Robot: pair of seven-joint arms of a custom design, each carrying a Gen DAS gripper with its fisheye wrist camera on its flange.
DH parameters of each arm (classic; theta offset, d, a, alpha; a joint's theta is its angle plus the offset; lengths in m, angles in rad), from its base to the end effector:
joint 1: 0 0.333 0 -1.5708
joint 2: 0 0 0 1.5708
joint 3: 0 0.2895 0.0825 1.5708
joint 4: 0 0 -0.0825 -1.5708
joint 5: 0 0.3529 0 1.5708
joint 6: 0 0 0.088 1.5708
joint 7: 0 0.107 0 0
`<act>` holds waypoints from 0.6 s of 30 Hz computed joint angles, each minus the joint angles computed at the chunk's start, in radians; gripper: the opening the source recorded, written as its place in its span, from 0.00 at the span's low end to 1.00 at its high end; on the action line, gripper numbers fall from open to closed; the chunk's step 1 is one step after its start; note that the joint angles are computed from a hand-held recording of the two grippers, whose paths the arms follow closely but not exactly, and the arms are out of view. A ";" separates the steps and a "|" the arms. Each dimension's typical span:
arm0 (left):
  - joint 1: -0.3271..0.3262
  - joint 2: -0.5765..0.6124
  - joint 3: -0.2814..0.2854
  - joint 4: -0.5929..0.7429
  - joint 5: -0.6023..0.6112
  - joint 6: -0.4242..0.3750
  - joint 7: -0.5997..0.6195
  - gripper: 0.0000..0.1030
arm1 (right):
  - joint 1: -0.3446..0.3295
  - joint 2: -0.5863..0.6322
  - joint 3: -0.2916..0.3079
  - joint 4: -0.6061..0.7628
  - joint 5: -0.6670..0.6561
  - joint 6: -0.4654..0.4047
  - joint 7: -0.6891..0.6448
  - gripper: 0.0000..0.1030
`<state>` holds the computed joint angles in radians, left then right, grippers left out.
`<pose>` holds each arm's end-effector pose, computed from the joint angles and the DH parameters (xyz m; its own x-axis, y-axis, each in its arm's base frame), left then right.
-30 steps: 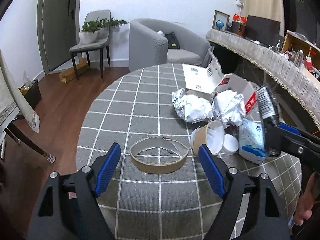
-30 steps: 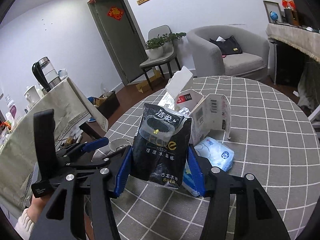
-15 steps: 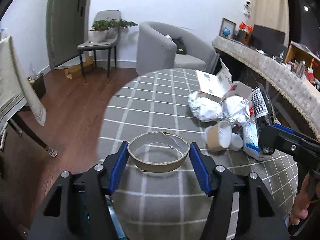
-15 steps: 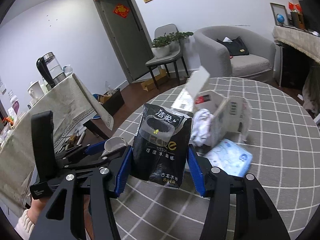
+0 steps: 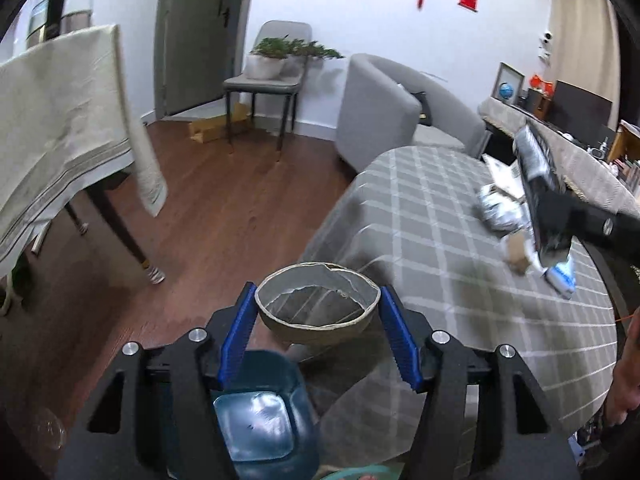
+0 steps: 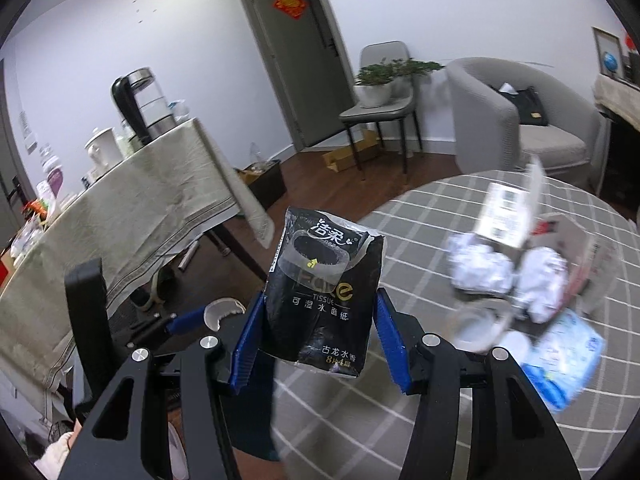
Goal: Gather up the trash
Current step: 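Carry the tape roll over the teal bin with the left tool and release it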
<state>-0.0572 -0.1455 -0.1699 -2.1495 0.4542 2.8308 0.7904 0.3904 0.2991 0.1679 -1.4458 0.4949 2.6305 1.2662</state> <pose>0.5116 -0.1456 0.5440 0.1002 -0.9837 0.1495 -0.6397 -0.1787 -0.7476 0.5779 0.3258 0.6047 0.5887 -0.7539 -0.2917 -0.6068 -0.1737 -0.7756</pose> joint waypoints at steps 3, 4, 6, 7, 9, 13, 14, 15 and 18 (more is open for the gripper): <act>0.005 -0.027 0.020 -0.049 -0.028 -0.019 0.027 0.62 | 0.020 0.041 0.008 0.064 -0.020 -0.047 0.015 0.53; 0.009 -0.034 0.024 -0.062 -0.034 -0.026 0.034 0.62 | 0.030 0.055 0.007 0.086 -0.034 -0.058 0.026 0.53; 0.015 -0.048 0.037 -0.095 -0.058 -0.042 0.059 0.63 | 0.050 0.076 0.007 0.120 -0.061 -0.073 0.036 0.53; 0.018 -0.043 0.037 -0.095 -0.064 -0.055 0.068 0.63 | 0.059 0.085 0.008 0.135 -0.072 -0.078 0.039 0.53; 0.018 -0.046 0.050 -0.118 -0.098 -0.094 0.113 0.63 | 0.073 0.105 0.010 0.167 -0.088 -0.094 0.047 0.53; 0.018 -0.034 0.077 -0.142 -0.198 -0.159 0.201 0.63 | 0.104 0.156 0.007 0.245 -0.127 -0.142 0.083 0.54; 0.019 -0.030 0.082 -0.145 -0.222 -0.172 0.221 0.63 | 0.111 0.170 0.006 0.265 -0.136 -0.155 0.092 0.54; 0.021 -0.029 0.082 -0.150 -0.237 -0.184 0.233 0.63 | 0.120 0.189 0.004 0.295 -0.148 -0.177 0.104 0.54; 0.025 -0.015 0.090 -0.152 -0.296 -0.240 0.289 0.63 | 0.143 0.232 -0.002 0.360 -0.178 -0.222 0.128 0.54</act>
<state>-0.0320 -0.1605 -0.0798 -2.3011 0.1581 2.5910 1.0796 0.5338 0.5310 0.1661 -1.0856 0.3166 2.4087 1.3945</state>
